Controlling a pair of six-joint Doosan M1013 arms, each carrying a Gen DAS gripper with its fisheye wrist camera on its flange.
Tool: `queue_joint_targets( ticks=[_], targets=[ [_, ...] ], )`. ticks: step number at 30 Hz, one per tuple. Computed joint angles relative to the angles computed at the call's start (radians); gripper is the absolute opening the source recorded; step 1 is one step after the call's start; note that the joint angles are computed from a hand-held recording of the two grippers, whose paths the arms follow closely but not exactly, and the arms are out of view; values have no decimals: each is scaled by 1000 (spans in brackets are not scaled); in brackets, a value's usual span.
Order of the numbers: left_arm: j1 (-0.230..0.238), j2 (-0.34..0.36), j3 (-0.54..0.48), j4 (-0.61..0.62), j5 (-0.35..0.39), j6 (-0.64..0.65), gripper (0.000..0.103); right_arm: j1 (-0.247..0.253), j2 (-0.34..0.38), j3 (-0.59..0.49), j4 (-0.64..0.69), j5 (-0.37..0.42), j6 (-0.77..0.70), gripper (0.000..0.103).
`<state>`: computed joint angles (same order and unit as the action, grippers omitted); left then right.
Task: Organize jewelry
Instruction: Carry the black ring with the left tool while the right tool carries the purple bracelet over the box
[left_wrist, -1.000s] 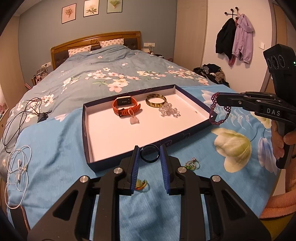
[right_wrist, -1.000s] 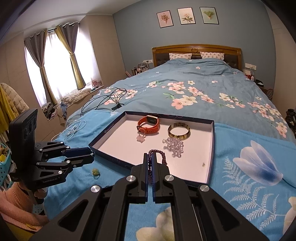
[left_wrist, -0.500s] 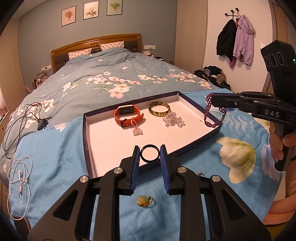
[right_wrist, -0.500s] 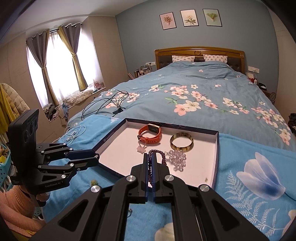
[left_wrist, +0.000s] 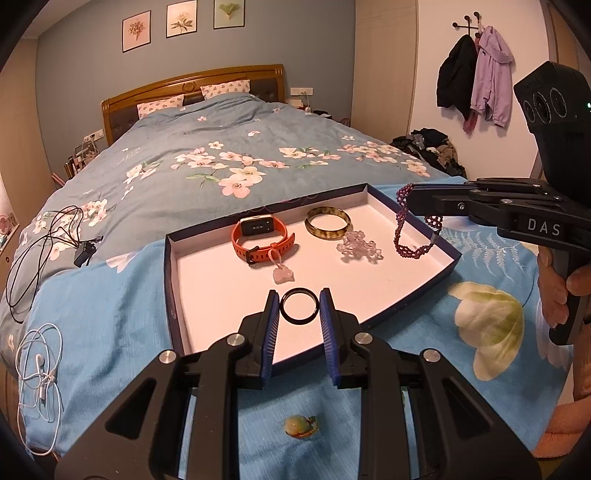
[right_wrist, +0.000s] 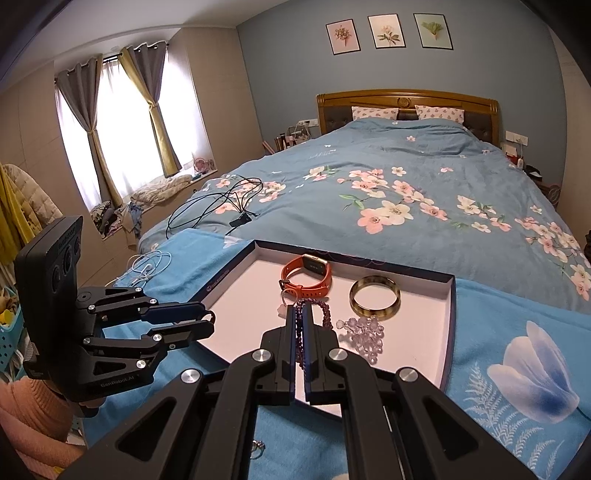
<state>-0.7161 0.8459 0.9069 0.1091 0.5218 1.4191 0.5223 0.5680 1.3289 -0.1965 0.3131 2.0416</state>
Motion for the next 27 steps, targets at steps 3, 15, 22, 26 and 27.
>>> queue_joint_targets(
  ticks=[3, 15, 22, 26, 27],
  targets=[
    [2, 13, -23, 1, 16, 0, 22, -4, 10, -14, 44, 8, -41, 2],
    [5, 59, -104, 1, 81, 0, 22, -19, 43, -55, 183, 42, -152, 2],
    [7, 92, -162, -11, 127, 8, 22, -31, 64, -78, 270, 59, -212, 2],
    [7, 113, -197, -11, 157, 16, 22, -35, 72, -86, 293, 69, -223, 2],
    [7, 117, -204, -10, 163, 19, 22, -37, 74, -87, 308, 70, -235, 2]
  ],
)
